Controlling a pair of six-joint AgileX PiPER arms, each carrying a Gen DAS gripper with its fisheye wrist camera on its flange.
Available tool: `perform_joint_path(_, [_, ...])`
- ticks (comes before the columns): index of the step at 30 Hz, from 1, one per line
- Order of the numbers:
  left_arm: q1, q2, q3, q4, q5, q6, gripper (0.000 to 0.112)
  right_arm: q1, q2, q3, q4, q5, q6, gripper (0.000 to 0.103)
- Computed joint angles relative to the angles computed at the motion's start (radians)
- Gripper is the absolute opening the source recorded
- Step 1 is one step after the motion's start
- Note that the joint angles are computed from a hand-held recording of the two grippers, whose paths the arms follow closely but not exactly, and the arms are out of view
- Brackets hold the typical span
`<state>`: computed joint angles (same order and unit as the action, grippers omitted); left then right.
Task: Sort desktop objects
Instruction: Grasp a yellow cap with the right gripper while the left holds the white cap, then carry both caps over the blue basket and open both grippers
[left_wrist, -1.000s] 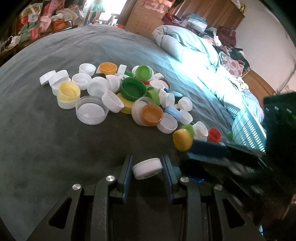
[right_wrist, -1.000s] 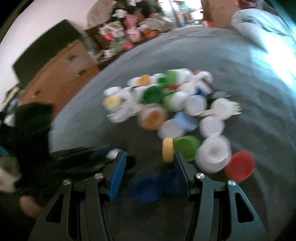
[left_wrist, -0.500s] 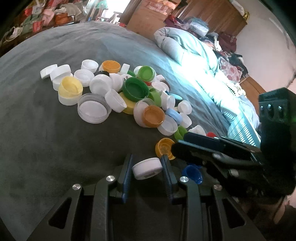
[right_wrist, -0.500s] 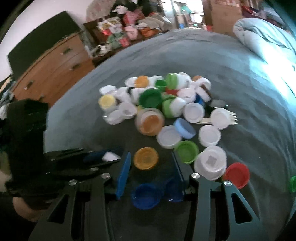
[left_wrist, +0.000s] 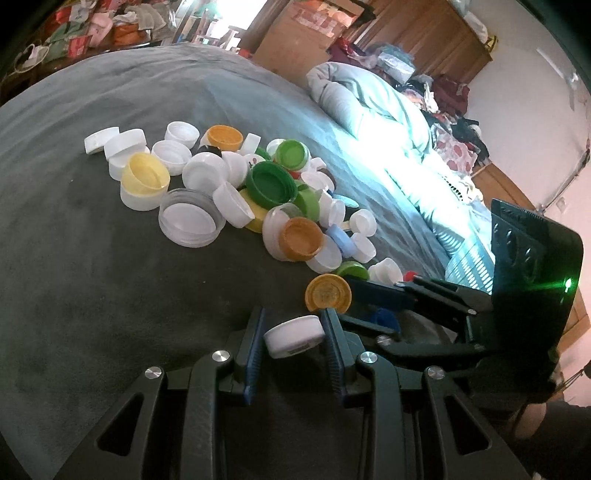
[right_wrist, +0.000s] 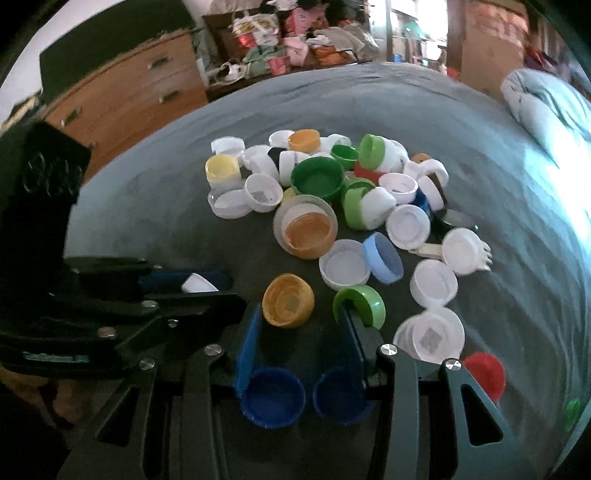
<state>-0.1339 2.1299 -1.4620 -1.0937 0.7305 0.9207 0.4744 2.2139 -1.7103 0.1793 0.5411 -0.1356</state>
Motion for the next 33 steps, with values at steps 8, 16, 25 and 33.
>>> perform_joint_path(8, [-0.004,0.002,-0.007,0.013,-0.006,-0.007,0.033,0.010,-0.069,0.091,-0.078,-0.053,0.140,0.009])
perform_joint_path(16, [-0.034,-0.049,0.030,0.057,-0.053,0.005,0.033,-0.039,-0.382,0.453,0.063,-0.221,0.174,0.009])
perform_joint_path(25, [-0.142,-0.244,0.097,0.165,-0.122,-0.039,0.033,-0.108,-0.753,0.754,-0.128,-0.255,0.422,0.009])
perform_joint_path(33, [-0.315,-0.294,-0.016,0.416,-0.102,-0.310,0.033,-0.283,-1.007,0.872,-0.227,-0.148,0.527,0.009])
